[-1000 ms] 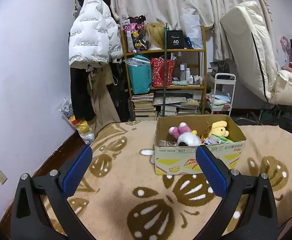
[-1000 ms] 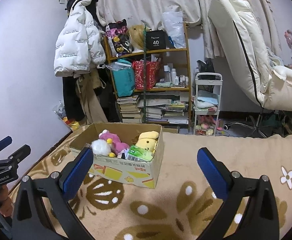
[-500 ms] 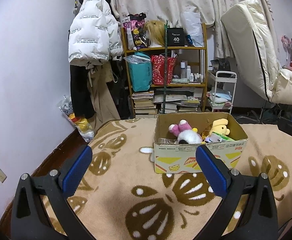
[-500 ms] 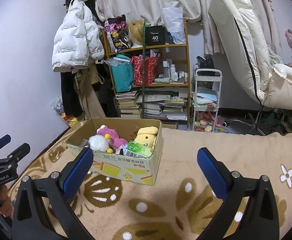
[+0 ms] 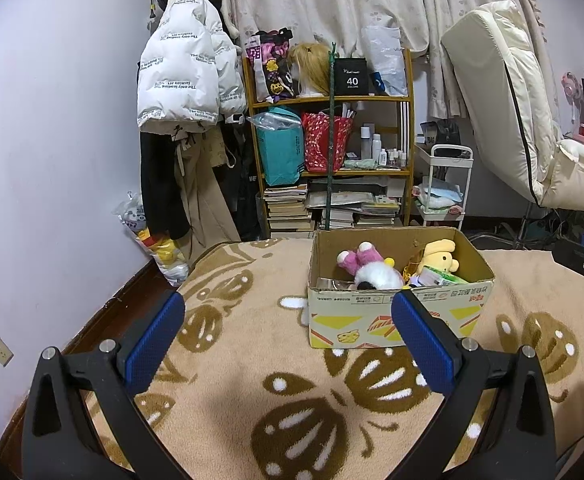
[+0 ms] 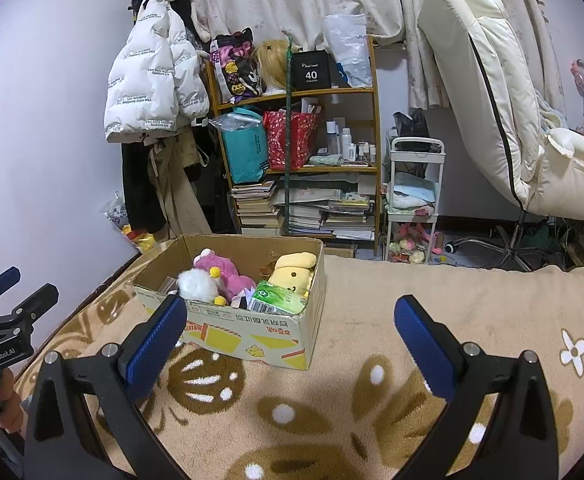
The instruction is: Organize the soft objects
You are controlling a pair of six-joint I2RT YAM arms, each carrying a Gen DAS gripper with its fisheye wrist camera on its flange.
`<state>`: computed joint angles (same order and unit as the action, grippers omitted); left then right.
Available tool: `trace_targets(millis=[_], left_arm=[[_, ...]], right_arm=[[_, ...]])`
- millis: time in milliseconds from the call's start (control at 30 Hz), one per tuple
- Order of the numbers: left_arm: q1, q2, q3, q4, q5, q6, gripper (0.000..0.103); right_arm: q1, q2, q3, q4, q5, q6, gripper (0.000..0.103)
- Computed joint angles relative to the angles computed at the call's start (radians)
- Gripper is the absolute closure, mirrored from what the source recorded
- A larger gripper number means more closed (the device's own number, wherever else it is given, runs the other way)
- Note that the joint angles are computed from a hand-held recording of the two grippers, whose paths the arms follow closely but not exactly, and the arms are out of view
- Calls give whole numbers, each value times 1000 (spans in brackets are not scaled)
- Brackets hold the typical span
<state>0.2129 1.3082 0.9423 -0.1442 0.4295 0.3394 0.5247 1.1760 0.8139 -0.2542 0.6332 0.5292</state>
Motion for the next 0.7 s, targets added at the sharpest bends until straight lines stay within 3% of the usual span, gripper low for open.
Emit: trace_targets(millis=[700], left_arm=[[-6, -4, 6, -22, -8, 4, 1]], right_arm=[[-2, 0, 3, -4, -3, -1, 0]])
